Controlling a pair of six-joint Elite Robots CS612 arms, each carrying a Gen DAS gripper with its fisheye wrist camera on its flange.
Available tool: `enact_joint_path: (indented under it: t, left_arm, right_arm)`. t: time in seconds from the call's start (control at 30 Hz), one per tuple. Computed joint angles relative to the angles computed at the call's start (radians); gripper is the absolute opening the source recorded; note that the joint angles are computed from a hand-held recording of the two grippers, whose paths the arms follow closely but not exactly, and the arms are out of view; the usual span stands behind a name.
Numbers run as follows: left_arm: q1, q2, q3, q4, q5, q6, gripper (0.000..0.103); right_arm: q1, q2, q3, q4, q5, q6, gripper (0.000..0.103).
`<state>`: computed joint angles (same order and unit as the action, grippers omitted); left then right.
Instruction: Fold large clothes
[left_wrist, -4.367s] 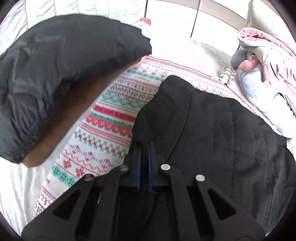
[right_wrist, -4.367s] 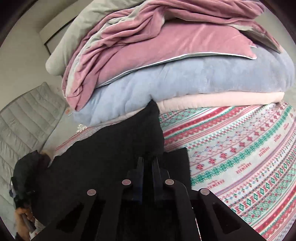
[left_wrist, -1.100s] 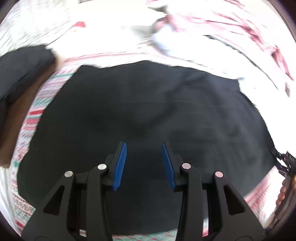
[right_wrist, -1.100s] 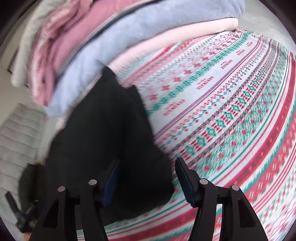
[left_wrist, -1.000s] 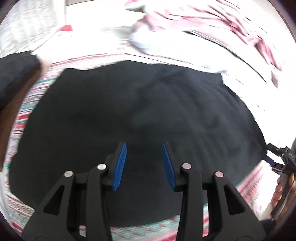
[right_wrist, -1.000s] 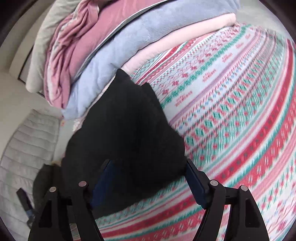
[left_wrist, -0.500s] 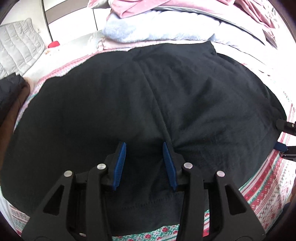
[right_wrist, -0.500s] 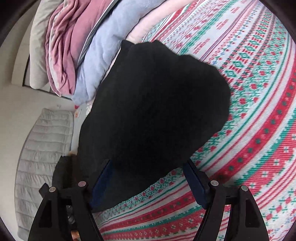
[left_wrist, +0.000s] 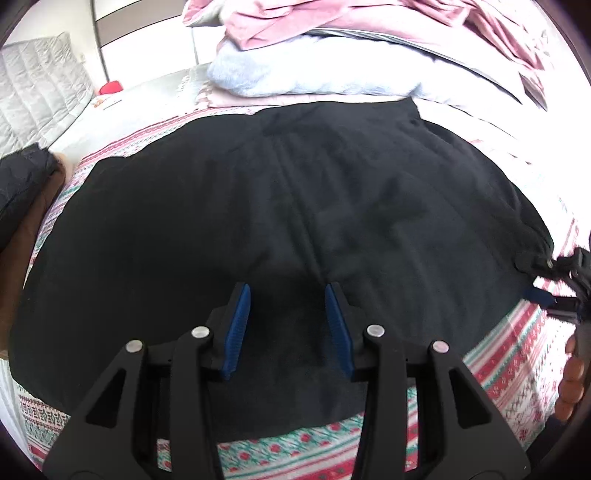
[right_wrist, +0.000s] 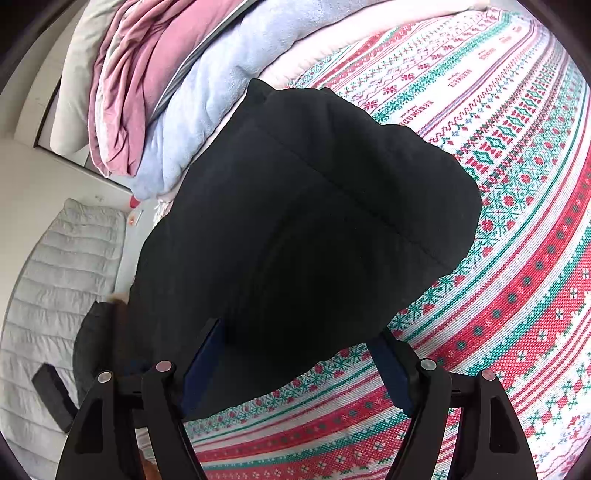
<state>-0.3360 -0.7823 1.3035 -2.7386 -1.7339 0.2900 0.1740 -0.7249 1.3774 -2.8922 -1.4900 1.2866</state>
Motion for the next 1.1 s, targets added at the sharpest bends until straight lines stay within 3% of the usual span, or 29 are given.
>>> enact_joint_path:
  t: [0.1,0.27,0.47,0.63,0.8,0.93,1.1]
  left_arm:
    - [-0.019,0.011,0.023,-0.054,0.071,0.045,0.046]
    - [-0.001,0.014,-0.020,0.031,0.007,0.025,0.046]
    - [0.006,0.032,-0.087,0.022,0.041,0.001,0.046]
    - [-0.012,0.106,-0.256,0.153,0.086,-0.002,0.046]
    - [-0.025,0.212,-0.442,0.369,0.144,-0.064,0.048]
    - [-0.028,0.208,-0.382,0.277,0.154,-0.073,0.049]
    - [-0.027,0.240,-0.508,0.438,0.135,-0.116,0.049]
  right_arm:
    - [-0.001,0.002,0.006,-0.013,0.005,0.030,0.078]
    - [-0.003,-0.001,0.021,-0.039,0.023,0.040,0.079]
    - [-0.009,0.000,0.039,-0.092,0.021,0.122,0.079]
    - [-0.010,0.005,0.040,-0.103,-0.003,0.169,0.079]
    - [-0.010,0.010,0.025,-0.085,-0.009,0.157,0.079]
    - [-0.013,0.011,0.031,-0.103,0.000,0.163,0.079]
    - [-0.016,0.020,0.016,-0.105,0.006,0.168,0.079]
